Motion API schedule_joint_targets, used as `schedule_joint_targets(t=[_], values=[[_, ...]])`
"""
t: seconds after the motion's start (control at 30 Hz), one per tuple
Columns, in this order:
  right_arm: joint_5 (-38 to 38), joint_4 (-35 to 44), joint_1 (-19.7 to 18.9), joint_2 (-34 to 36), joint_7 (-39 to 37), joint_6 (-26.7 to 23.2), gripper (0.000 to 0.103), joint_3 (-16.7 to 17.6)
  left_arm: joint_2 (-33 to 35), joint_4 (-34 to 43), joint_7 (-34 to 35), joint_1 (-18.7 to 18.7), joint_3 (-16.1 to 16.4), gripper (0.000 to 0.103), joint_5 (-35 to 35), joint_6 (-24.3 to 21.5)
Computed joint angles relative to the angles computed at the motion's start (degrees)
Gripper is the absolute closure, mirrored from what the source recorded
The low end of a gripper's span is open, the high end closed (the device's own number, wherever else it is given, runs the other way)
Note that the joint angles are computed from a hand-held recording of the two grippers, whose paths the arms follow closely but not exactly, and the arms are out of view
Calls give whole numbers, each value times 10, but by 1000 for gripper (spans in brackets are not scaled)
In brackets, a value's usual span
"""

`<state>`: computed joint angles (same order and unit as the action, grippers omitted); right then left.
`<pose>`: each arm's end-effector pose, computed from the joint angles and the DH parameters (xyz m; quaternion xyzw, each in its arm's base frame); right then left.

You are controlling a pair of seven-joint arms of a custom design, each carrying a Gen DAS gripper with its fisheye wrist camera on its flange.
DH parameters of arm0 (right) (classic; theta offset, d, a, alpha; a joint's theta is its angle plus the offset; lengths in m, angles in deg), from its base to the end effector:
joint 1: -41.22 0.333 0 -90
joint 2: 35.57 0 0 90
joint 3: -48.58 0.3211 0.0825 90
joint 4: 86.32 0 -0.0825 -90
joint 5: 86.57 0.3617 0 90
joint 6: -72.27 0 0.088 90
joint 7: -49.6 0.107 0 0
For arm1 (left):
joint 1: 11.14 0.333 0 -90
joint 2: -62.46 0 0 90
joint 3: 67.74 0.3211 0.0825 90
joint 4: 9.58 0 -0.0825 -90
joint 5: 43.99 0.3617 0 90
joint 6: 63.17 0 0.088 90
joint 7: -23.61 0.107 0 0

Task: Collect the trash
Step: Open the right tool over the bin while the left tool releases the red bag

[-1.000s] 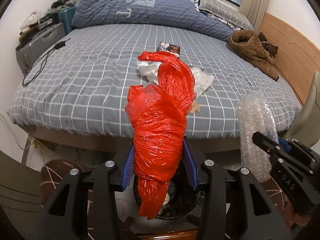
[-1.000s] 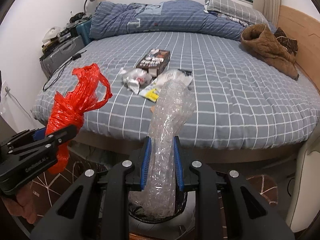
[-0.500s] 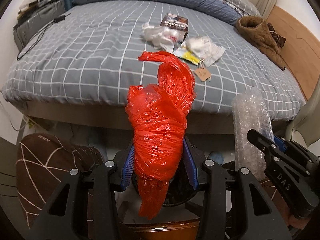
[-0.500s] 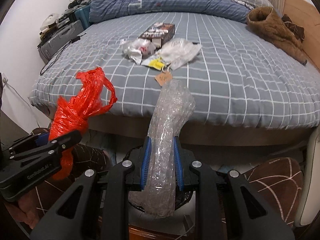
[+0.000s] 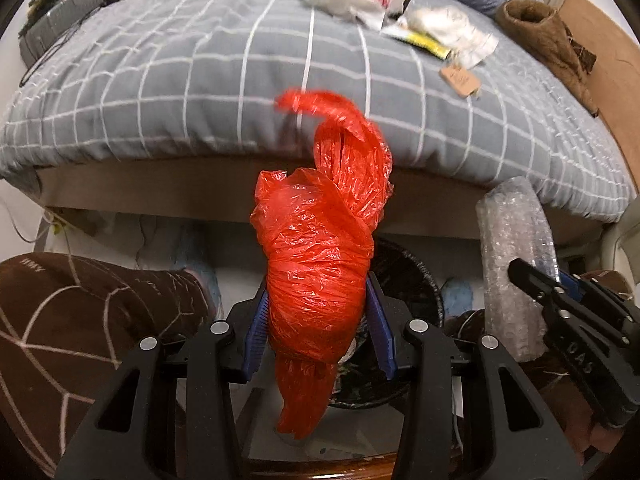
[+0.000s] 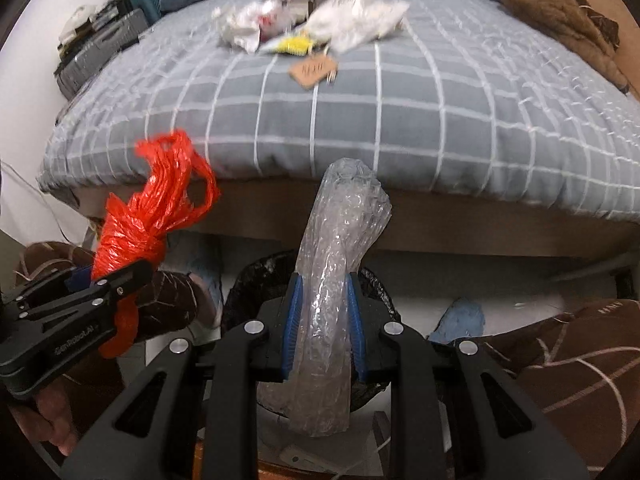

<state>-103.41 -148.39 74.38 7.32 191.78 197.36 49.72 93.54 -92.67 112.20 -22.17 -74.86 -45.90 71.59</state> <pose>0.6448 0.4203 0.4297 -0.6210 0.7540 -0.1318 0.1690 0.6895 -0.2069 0.4257 -0.6053 0.7741 -0.1725 0.0684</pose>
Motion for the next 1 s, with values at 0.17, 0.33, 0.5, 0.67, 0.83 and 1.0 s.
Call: schedule_joint_targets(t=[0.17, 0.33, 0.5, 0.67, 0.83, 1.0], values=[[30, 36, -10, 44, -30, -19, 81, 14, 30, 16, -4, -3, 5, 59, 7, -13], [58, 90, -14, 87, -56, -47, 81, 18, 64, 49, -3, -6, 8, 59, 13, -44], [92, 181, -16, 146, -81, -88, 77, 19, 73, 54, -6, 1, 8, 60, 6, -54], [103, 202, -13, 161, -86, -95, 60, 11, 75, 54, -10, 1, 8, 60, 5, -60], [83, 108, -8, 108, -66, -51, 40, -3, 75, 56, -4, -8, 7, 60, 16, -61], [43, 30, -3, 55, -21, -27, 25, -17, 86, 71, 7, -15, 0, 60, 15, -73]])
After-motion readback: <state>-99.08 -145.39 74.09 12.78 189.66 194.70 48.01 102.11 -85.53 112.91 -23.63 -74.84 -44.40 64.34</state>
